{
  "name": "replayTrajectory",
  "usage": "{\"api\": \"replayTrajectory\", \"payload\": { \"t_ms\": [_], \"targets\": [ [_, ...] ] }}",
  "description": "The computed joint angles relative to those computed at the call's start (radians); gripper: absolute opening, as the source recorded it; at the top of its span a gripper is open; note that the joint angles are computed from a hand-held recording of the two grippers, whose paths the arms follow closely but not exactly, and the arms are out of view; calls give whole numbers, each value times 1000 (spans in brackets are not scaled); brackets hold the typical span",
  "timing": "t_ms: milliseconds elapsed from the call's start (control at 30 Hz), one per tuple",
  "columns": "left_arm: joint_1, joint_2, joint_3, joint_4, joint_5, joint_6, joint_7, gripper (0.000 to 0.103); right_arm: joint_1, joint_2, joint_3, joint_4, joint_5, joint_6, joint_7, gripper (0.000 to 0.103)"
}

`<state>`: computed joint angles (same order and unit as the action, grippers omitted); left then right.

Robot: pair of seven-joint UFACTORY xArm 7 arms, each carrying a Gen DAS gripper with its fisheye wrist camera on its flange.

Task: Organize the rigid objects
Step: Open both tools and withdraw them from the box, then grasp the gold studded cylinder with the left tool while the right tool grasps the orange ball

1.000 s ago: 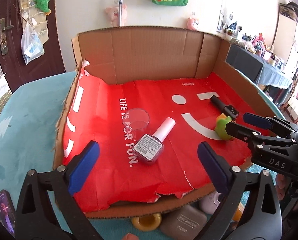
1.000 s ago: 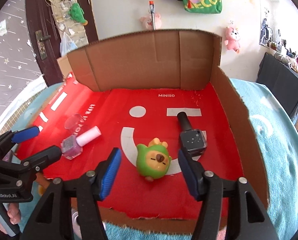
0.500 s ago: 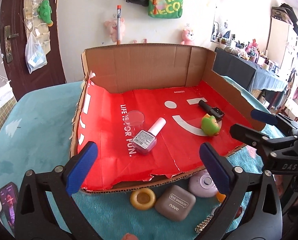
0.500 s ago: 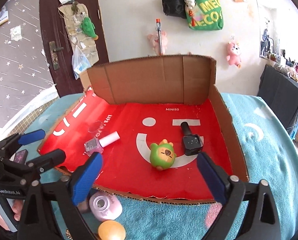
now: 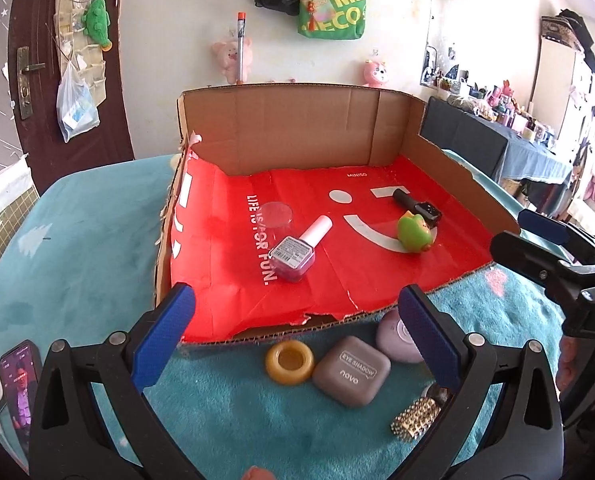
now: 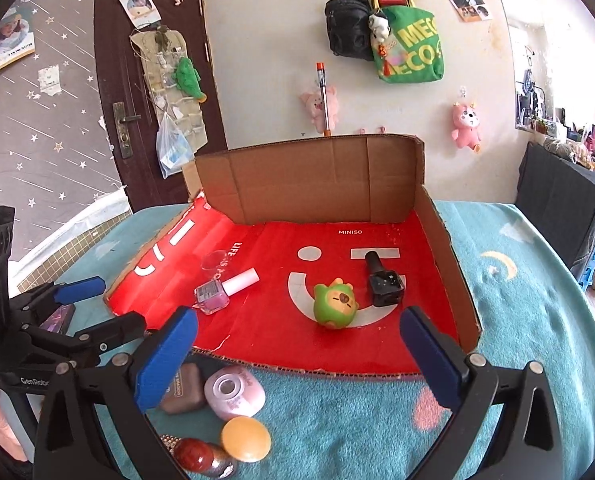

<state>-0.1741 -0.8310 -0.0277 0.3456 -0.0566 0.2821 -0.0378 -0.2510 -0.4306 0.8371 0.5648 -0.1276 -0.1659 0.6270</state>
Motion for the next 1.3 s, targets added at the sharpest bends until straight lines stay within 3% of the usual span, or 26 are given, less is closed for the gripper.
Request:
{"api": "replayTrajectory", "payload": {
  "t_ms": [267,700,1300],
  "targets": [
    [-15,-55,15,-22,-13,29,8,103,40,-83,-6,-52,19,1,37,103],
    [-35,-115,21,-72,-25,79,25,103,11,-189,55,-96,-35,56,143,103],
    [-101,-143,46,-130,-90,149,69,103,89,-145,-2,-142,-111,90,220,97]
  ]
}}
